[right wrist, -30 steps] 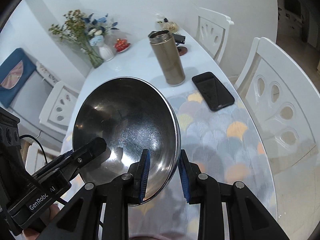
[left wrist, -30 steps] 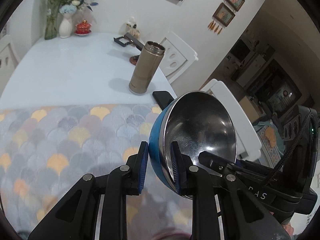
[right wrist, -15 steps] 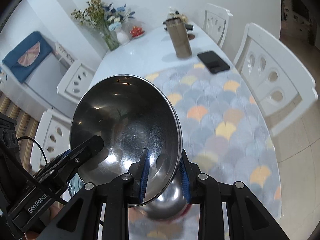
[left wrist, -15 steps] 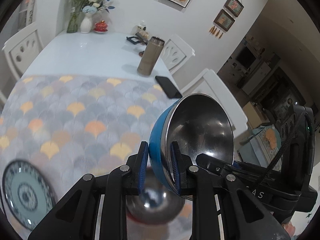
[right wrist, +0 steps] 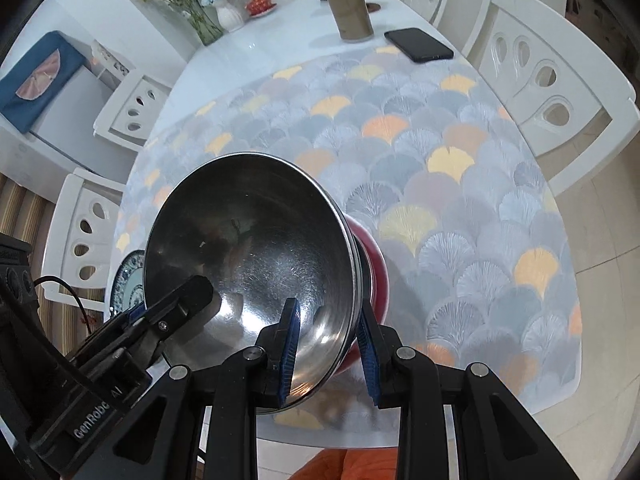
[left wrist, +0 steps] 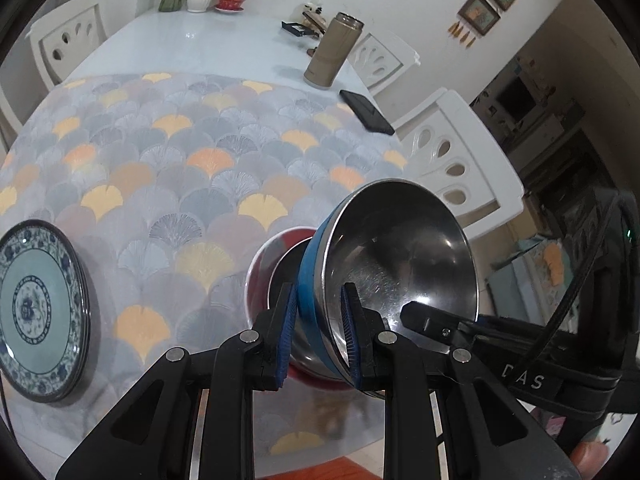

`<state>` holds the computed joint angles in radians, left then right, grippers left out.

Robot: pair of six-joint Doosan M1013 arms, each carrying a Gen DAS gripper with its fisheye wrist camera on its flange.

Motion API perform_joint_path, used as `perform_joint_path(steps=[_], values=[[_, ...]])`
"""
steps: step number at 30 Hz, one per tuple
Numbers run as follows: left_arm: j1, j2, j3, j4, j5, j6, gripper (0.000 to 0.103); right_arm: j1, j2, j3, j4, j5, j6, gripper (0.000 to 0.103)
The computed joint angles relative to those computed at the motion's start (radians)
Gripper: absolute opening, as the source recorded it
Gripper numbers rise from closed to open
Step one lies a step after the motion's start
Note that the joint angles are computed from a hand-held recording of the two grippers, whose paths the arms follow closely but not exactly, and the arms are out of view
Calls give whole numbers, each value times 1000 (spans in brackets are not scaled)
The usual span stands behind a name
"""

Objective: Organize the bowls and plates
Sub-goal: 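Carry the blue bowl into the red steel bowl and lower it, then open both grippers and lift them off the bowl stack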

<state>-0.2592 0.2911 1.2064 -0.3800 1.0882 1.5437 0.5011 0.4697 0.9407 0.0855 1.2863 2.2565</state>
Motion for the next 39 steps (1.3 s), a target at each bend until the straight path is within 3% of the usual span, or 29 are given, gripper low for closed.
perform_joint_path(steps=[15,30,39], values=[[-14,19,-14,49,36,-2,20,-4,9,8,8,20,19,28],[-5,-8,27,88,16,-81,44,6,4,11,-16,11,9,28],[-4,-21,53,77,13,-94,44,9,-4,31,1,8,1,28]])
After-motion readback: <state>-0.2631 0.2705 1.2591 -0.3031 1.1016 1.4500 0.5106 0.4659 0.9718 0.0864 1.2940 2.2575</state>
